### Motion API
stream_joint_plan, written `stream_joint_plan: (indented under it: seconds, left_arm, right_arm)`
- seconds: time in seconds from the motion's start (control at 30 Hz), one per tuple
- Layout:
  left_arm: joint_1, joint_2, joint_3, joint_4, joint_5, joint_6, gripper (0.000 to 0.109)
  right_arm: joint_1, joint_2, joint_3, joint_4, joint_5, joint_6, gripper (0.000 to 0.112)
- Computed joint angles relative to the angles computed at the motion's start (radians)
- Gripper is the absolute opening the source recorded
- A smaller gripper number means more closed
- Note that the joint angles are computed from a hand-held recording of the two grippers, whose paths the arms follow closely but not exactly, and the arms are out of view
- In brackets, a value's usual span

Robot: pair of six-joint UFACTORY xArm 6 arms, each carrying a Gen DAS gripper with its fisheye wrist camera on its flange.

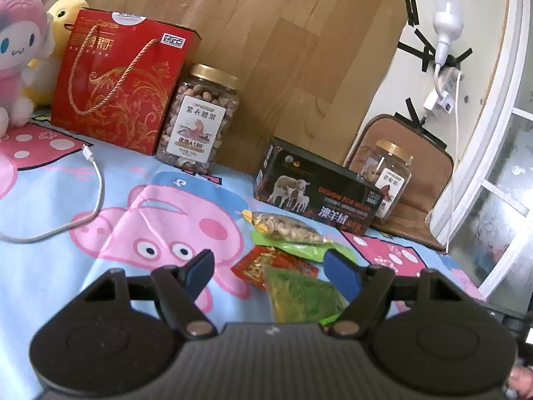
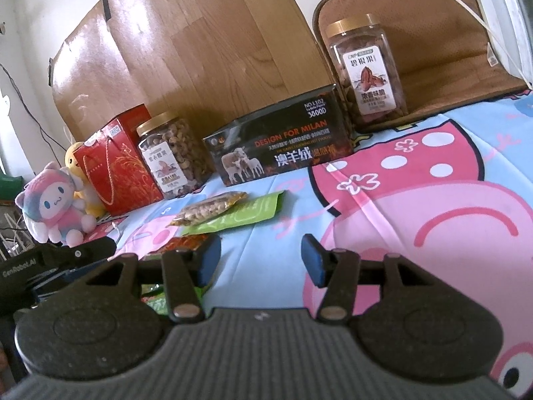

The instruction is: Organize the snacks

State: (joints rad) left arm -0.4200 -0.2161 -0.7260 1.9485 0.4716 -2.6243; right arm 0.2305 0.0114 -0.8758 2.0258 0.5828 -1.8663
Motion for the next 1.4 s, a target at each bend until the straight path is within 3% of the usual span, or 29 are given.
stream_joint_plan:
  seconds: [0.1,0.23,0.37,0.67,0.8,0.87,1.0,1.07,1.13,1.17,1.27,1.37,1.4]
  left_arm:
    - [0.006,-0.004,0.004,0.009,-0.004,-0.023,0.076]
    - [0.014,-0.008,0.007,0.022,-0.012,-0.050,0.076]
    - [0.023,-0.007,0.006,0.031,-0.026,-0.070,0.076]
    - [0.060,0.002,-0.002,0.090,-0.083,-0.170,0.076]
    - [0.058,0.001,-0.001,0.090,-0.078,-0.169,0.076]
    - [0.056,-0.001,0.000,0.093,-0.074,-0.169,0.076]
    - [0.061,0.001,-0.002,0.107,-0.082,-0.186,0.076]
    - [0.063,-0.003,0.001,0.120,-0.085,-0.205,0.076]
    - [0.066,-0.014,0.011,0.152,-0.081,-0.253,0.076]
    - [0.071,-0.022,0.017,0.163,-0.083,-0.277,0.076]
    - [0.108,-0.050,0.028,0.138,-0.100,-0.243,0.076]
    - [0.210,-0.045,-0.024,0.174,-0.242,-0.227,0.077]
    - [0.263,-0.012,-0.075,0.214,-0.338,-0.259,0.078]
  right_arm:
    - [0.001,0.011,-0.017,-0.069,0.003,0.069,0.056]
    - [-0.029,0.055,-0.085,-0.283,0.131,0.331,0.056]
    - [-0.016,0.112,-0.194,-0.399,0.162,0.476,0.056]
    - [0.001,0.337,-0.476,-0.516,0.195,0.793,0.056]
    - [0.048,0.411,-0.575,-0.597,0.128,0.834,0.069]
    - [0.052,0.450,-0.624,-0.670,0.160,0.887,0.069]
    - [0.077,0.421,-0.600,-0.711,0.185,0.833,0.067]
    - [0.098,0.391,-0.561,-0.736,0.172,0.765,0.057]
    - [0.126,0.359,-0.521,-0.762,0.133,0.712,0.030]
    - [0.132,0.350,-0.510,-0.774,0.130,0.705,0.024]
    - [0.137,0.334,-0.494,-0.790,0.153,0.697,0.021]
    - [0.136,0.325,-0.493,-0.771,0.153,0.671,0.027]
    - [0.128,0.328,-0.500,-0.760,0.162,0.678,0.039]
